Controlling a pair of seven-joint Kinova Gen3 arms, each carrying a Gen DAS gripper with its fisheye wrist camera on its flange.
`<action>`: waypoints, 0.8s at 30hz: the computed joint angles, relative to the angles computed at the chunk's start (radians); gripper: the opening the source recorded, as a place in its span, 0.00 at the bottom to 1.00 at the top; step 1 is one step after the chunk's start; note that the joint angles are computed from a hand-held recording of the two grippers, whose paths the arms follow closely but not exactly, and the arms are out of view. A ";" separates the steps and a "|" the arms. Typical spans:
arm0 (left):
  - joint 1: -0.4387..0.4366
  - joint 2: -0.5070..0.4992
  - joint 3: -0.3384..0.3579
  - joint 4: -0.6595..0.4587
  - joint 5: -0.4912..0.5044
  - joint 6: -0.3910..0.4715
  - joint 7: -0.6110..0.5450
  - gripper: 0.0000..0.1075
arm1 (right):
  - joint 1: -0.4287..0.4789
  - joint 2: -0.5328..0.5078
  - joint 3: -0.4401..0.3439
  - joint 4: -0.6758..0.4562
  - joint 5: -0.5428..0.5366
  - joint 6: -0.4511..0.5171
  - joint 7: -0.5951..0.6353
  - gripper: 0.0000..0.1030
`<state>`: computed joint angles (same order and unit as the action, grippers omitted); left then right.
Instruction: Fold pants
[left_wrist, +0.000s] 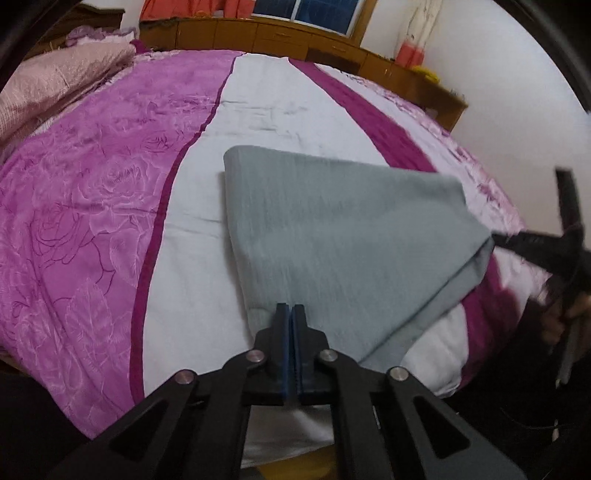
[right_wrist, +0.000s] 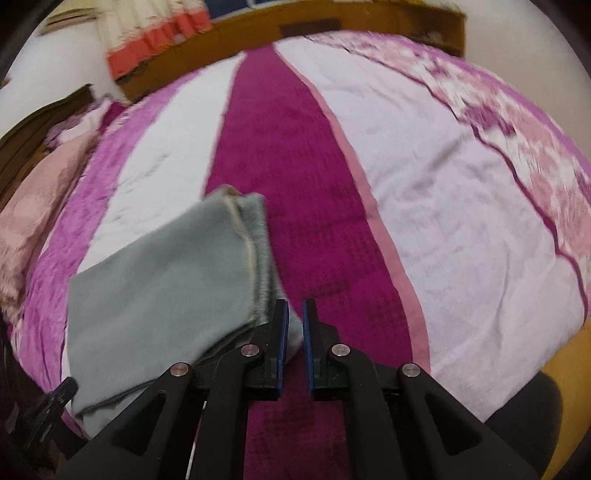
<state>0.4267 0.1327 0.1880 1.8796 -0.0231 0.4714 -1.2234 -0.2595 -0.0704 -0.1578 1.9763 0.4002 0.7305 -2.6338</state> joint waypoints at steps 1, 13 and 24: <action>0.015 -0.003 -0.005 0.000 -0.025 0.006 0.026 0.01 | -0.006 -0.007 -0.011 0.005 0.026 -0.003 -0.007 0.01; 0.045 -0.006 -0.003 0.009 -0.105 0.033 0.137 0.01 | -0.036 0.016 -0.024 0.019 0.078 0.016 -0.006 0.01; 0.009 -0.017 0.003 0.022 -0.028 0.017 0.065 0.02 | -0.039 0.006 -0.022 -0.110 0.003 0.240 0.035 0.03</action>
<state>0.4361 0.1159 0.1912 1.9012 -0.0509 0.4880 -1.1585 -0.2986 -0.0640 -0.1799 1.8665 0.4032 0.9705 -2.5993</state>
